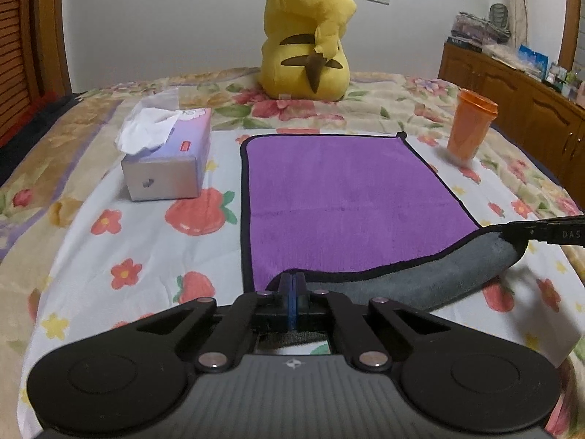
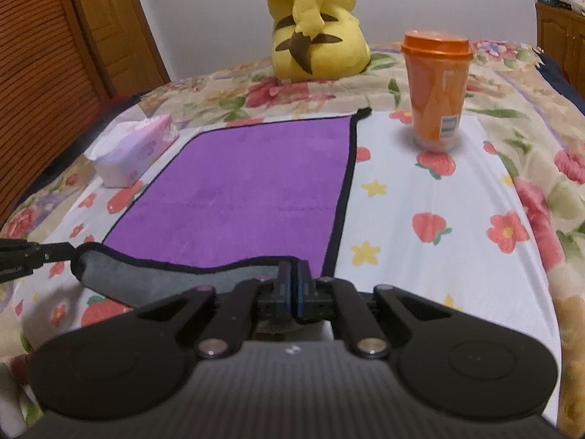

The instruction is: Fold towel

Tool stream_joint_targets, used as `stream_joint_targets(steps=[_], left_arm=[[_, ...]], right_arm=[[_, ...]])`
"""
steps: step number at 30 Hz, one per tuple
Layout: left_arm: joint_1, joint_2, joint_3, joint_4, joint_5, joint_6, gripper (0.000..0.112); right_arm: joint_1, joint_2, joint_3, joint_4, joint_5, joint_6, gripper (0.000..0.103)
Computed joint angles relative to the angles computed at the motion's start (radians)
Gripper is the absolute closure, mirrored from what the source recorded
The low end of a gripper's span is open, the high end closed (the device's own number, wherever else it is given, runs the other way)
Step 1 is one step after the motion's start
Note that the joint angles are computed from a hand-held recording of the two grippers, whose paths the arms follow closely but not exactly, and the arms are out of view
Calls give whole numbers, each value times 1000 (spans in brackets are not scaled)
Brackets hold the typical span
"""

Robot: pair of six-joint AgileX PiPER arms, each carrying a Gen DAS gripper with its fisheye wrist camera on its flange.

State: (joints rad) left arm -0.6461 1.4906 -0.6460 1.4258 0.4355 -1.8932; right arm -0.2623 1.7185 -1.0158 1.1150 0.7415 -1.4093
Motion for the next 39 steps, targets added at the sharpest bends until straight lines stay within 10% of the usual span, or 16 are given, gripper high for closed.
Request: stream_joint_targets(steps=[7, 12, 18, 23, 39], left_arm=[[-16, 16, -9, -13, 54, 11, 108], [1, 16, -2, 1, 41, -12, 68], [59, 48, -5, -5, -28, 5, 71], [112, 69, -12, -18, -114, 32, 106], [71, -31, -39, 63, -14, -15, 107]], right_arm=[[5, 1, 3, -2, -7, 1, 99], [4, 2, 2, -3, -6, 1, 99], [6, -1, 4, -7, -9, 2, 99], [7, 0, 2, -8, -7, 0, 99], [-7, -10, -16, 117, 10, -111, 99]])
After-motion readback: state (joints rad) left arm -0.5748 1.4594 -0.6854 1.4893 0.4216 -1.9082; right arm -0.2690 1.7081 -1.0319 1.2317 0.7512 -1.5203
